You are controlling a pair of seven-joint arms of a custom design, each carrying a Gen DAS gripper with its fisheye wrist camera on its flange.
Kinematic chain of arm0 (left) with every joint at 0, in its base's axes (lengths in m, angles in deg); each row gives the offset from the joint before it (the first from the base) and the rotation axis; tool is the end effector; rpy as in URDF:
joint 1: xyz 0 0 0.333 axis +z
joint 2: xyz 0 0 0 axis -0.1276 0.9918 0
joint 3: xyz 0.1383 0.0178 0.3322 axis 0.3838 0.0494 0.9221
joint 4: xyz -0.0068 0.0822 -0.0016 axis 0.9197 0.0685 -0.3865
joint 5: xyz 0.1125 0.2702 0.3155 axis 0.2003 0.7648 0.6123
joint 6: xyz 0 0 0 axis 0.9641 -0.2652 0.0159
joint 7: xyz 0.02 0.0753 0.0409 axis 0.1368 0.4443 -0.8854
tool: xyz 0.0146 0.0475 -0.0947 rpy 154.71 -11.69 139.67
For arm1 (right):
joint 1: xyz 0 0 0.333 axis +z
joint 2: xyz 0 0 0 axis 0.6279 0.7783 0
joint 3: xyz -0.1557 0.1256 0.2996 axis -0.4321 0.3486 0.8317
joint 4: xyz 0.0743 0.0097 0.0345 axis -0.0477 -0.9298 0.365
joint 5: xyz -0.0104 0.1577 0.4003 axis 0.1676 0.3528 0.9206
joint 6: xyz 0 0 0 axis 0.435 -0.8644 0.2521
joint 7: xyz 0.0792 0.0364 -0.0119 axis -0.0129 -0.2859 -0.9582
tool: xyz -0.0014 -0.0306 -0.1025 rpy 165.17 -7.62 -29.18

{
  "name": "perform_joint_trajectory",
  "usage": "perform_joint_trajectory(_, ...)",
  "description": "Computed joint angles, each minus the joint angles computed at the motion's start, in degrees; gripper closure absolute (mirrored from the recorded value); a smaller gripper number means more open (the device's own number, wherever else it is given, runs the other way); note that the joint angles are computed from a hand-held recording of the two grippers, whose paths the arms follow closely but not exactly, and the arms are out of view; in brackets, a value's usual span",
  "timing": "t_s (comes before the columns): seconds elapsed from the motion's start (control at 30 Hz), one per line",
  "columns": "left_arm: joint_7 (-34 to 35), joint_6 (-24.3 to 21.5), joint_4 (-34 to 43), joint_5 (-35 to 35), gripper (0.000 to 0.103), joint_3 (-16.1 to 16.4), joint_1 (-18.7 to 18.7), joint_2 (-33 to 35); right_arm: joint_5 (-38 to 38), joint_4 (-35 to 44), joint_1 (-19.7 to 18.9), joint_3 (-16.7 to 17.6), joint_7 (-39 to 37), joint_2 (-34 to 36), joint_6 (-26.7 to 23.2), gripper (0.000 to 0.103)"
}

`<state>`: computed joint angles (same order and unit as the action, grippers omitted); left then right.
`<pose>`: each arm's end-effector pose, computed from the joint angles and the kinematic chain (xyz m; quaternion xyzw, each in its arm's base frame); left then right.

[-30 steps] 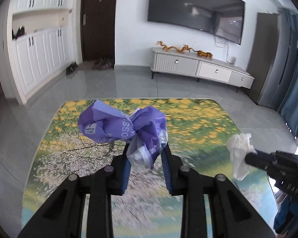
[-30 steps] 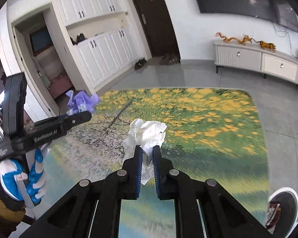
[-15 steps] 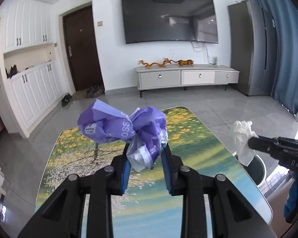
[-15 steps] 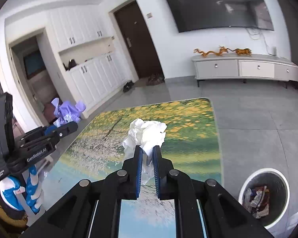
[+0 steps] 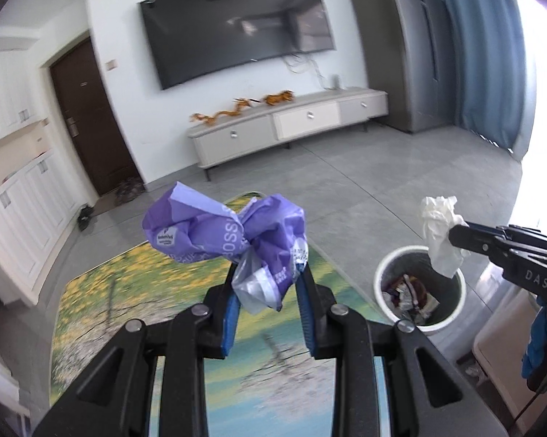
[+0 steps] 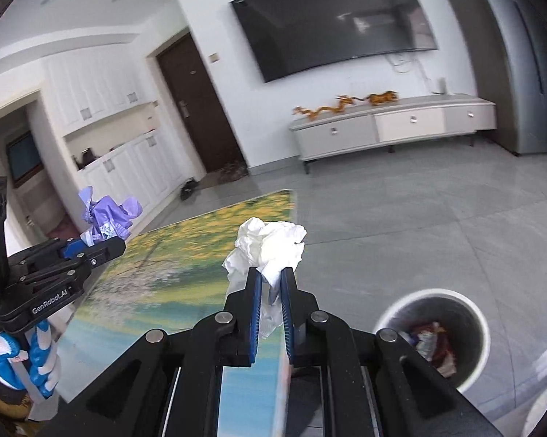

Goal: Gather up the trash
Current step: 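Carry the purple bag and tissue over the white bin, then open both grippers over the bin to drop the purple bag and tissue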

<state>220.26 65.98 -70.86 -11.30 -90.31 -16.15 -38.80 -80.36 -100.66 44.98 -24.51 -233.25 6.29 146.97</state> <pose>0.5361 -0.1089 0.6752 -0.2721 0.8484 -0.3780 0.2515 0.4177 0.2304 0.6010 -0.4435 0.7415 -0.2926 0.4098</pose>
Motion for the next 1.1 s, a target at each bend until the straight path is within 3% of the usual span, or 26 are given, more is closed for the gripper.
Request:
perform_joint_trajectory(0.2,-3.5,-3.4,1.4,4.8,0.076,-4.0,-2.0,2.8,3.7,-5.9,-0.6,-1.9,0.8,-4.5,-2.8,0.092)
perform_joint_trajectory(0.4,-8.2,-9.6,5.4,9.3,0.074,-7.1,-4.2,7.8,8.6,-11.5,-1.7,-4.0,1.1,-7.5,-5.0,0.092)
perform_joint_trajectory(0.7,-15.3,-15.8,11.9,13.0,0.073,-10.7,-6.8,16.3,12.1,-15.6,-5.0,-6.2,2.0,-5.9,-4.6,0.090)
perform_joint_trajectory(0.8,-17.2,-18.6,14.4,13.0,0.069,-11.3,-7.2,19.1,12.7,-16.5,-6.0,-7.0,2.1,-5.2,-4.0,0.090)
perform_joint_trajectory(0.9,-17.6,-19.4,15.4,11.5,0.049,-11.6,-7.1,20.4,13.8,-17.0,-6.3,-6.9,2.6,-5.4,-5.0,0.077)
perform_joint_trajectory(0.97,-17.7,-20.0,16.0,10.8,0.048,-11.7,-7.0,20.8,14.2,-17.3,-6.4,-6.7,3.0,-5.9,-5.9,0.065)
perform_joint_trajectory(1.1,-17.2,-19.9,15.5,9.9,0.048,-11.7,-6.6,20.0,14.9,-17.9,-5.9,-5.7,4.8,-7.7,-8.1,0.055)
